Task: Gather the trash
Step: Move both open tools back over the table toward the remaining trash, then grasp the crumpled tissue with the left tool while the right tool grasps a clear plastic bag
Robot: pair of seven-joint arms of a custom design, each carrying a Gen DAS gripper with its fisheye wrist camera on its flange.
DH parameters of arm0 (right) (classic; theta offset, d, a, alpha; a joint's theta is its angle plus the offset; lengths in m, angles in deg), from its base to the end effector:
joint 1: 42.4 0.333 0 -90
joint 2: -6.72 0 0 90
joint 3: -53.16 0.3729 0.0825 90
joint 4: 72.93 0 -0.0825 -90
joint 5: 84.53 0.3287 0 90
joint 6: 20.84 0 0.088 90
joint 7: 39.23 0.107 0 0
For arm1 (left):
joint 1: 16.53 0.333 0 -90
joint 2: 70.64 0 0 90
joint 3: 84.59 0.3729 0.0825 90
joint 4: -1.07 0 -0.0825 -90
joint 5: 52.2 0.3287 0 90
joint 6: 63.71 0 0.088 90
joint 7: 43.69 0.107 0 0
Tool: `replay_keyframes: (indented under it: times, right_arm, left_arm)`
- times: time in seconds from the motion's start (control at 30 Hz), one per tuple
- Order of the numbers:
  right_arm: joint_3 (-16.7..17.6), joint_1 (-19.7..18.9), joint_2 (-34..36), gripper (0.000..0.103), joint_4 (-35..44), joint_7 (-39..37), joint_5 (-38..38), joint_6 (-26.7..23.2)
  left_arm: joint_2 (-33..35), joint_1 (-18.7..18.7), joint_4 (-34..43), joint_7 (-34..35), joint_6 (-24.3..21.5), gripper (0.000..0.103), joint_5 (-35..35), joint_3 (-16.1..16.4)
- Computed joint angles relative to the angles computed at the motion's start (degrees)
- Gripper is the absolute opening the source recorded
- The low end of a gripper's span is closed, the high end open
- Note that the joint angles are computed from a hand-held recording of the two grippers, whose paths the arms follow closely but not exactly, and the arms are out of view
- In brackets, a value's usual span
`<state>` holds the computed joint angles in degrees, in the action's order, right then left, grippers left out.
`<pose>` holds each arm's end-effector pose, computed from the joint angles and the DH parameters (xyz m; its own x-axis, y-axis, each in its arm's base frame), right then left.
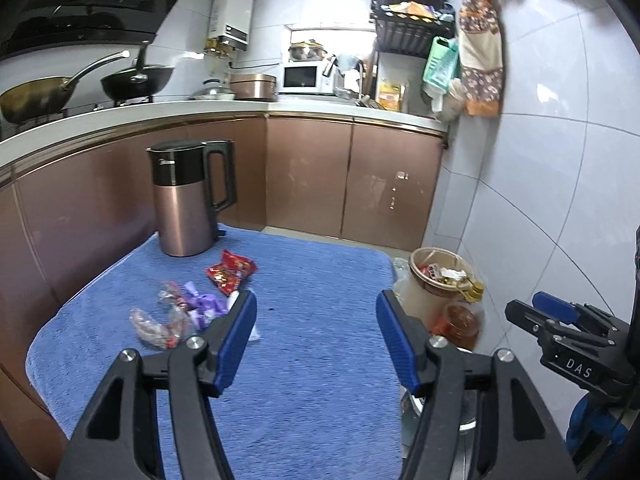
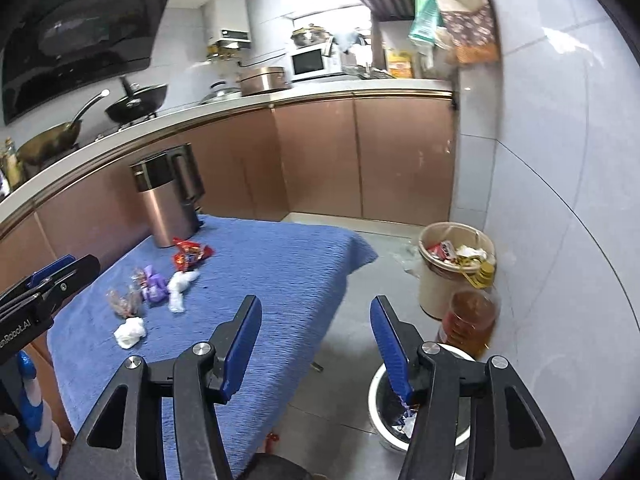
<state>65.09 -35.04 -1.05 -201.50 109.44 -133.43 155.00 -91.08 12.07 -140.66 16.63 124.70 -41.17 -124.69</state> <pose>0.4318 0.2220 0.6003 0.1923 -0.9777 -0.0848 -0.5575 -0.0377 -0.8293 0.4063 -0.1533 0.6044 -0.0427 -0.9961 0.0769 -0.4608 -0.0487 -0.8862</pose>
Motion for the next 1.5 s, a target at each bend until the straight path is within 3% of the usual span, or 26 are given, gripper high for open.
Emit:
replay_keyframes:
  times: [0.43, 0.57, 0.7, 0.77, 0.83, 0.87, 1.0, 1.07, 1.13, 1.2, 1.27, 1.37, 1.5]
  right_arm:
    - [-1.07, 6.18, 2.84, 0.054, 3.16, -7.43, 4.88, -2.44]
    - [-2.26, 8.67, 4.92, 0.055, 4.52, -12.61, 9.48, -2.38]
    - [-3.38, 11.96, 9.13, 0.055, 7.02, -25.39, 22.07, -1.83]
    - [-2.41, 12.60, 12.39, 0.055, 9.44, -34.60, 31.29, -2.18]
    - [-0.16, 11.86, 15.45, 0.055, 11.96, -42.57, 39.49, -3.00]
    - [1.30, 11.22, 17.38, 0.055, 13.73, -46.23, 43.19, -3.84]
    - [4.20, 11.20, 25.20, 0.055, 22.14, -55.12, 50.65, -8.24]
    - [4.88, 11.77, 29.05, 0.055, 26.78, -58.50, 52.97, -10.81]
    - [4.79, 12.81, 32.92, 0.055, 31.83, -61.04, 54.46, -13.70]
    - [3.80, 14.40, 36.75, 0.055, 37.06, -62.35, 55.44, -16.67]
    - [2.57, 15.89, 40.09, 0.055, 41.95, -63.38, 56.24, -19.39]
    - [1.38, 17.35, 44.03, 0.054, 47.87, -64.82, 57.18, -22.69]
    - [1.03, 18.25, 48.37, 0.044, 54.51, -66.79, 58.54, -26.39]
  left_arm:
    - [-0.17, -2.70, -4.64, 2.14, 1.45, 0.060, -3.05, 5.94]
    - [1.90, -5.87, -6.64, 3.60, 1.66, 0.060, -4.29, 10.95]
    - [4.86, -8.97, -8.23, 5.71, 0.53, 0.060, -5.51, 16.45]
    - [6.91, -12.13, -8.63, 6.81, -0.71, 0.060, -6.02, 20.75]
    - [9.14, -19.03, -8.37, 8.62, -2.08, 0.060, -7.14, 28.19]
    - [9.96, -20.74, -8.18, 9.19, -2.40, 0.060, -7.61, 30.06]
    - [13.69, -24.27, -6.02, 11.70, -2.93, 0.060, -9.05, 34.10]
    - [15.71, -28.50, -4.66, 14.99, -3.00, 0.060, -11.95, 38.12]
    - [17.65, -29.74, -3.18, 17.33, -3.41, 0.060, -14.09, 39.20]
    - [19.48, -34.72, -1.19, 29.39, -4.29, 0.060, -27.45, 41.93]
    - [21.14, -33.88, 0.57, 34.62, -5.30, 0.060, -32.77, 40.46]
    - [22.67, -30.47, 2.57, 44.06, -6.44, 0.060, -42.20, 35.56]
    - [23.89, -25.89, 4.00, 52.35, -7.41, 0.055, -50.58, 29.56]
